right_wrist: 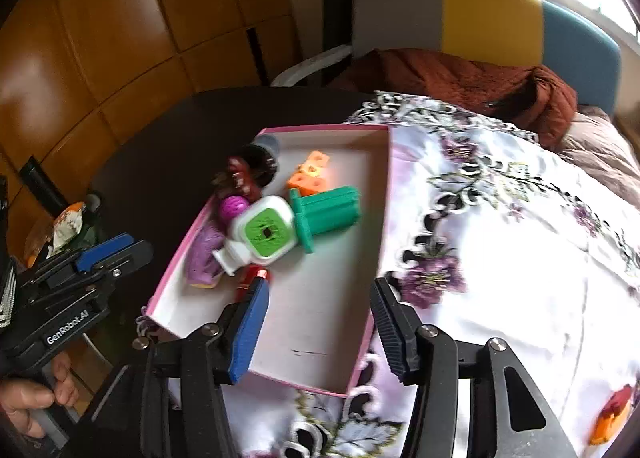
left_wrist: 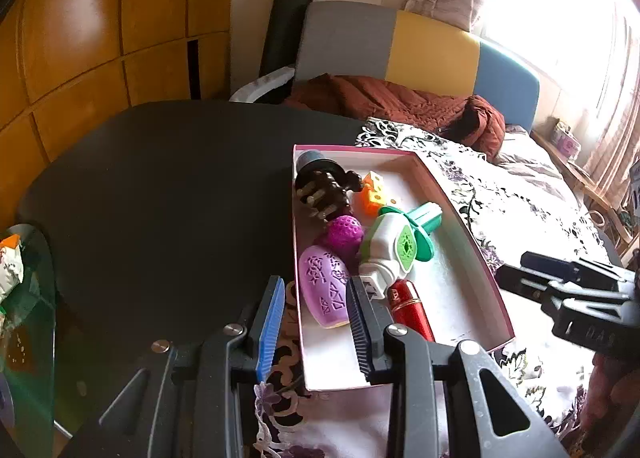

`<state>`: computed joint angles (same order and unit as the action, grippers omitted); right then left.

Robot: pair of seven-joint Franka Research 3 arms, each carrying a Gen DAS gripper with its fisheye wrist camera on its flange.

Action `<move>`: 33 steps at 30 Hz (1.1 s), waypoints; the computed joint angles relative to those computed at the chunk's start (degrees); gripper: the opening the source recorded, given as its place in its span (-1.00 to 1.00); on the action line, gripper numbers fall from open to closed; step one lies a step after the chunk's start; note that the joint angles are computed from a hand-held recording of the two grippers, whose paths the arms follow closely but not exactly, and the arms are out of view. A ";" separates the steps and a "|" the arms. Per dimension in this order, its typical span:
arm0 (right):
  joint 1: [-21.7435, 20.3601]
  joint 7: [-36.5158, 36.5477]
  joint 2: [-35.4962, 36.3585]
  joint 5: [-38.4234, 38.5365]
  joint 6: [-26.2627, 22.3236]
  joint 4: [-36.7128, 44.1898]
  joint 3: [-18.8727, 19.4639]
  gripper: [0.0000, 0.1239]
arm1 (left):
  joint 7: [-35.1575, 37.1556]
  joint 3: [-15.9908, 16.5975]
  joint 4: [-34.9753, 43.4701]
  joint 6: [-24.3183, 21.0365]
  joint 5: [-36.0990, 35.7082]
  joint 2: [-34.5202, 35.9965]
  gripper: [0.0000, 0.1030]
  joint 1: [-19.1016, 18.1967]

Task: Organize rigid objects
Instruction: 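Move both open grippers back over the red and orange pieces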

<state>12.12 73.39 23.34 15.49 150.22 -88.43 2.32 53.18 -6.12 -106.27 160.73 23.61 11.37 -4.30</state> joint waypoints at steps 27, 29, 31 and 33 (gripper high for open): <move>-10.01 39.35 -13.06 -21.12 11.42 -12.82 -15.93 0.25 | 35.37 -12.43 20.40 -8.35 -19.22 13.90 -0.39 -2.70; -11.85 40.76 -13.98 -21.40 11.08 -14.05 -15.34 0.25 | 40.39 -13.96 24.71 -10.72 -21.20 16.93 -0.39 -4.02; -13.14 41.72 -14.85 -22.16 11.20 -15.45 -14.80 0.26 | 45.58 -15.75 30.31 -14.29 -23.75 20.79 -0.39 -5.42; -14.62 40.90 -15.45 -21.10 11.37 -16.47 -13.90 0.26 | 48.14 -16.05 37.17 -19.04 -25.12 25.06 -0.39 -8.01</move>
<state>-2.50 114.29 7.89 -5.61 161.59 -104.90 -11.58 101.32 -22.17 -69.11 141.69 -1.51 36.43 -12.31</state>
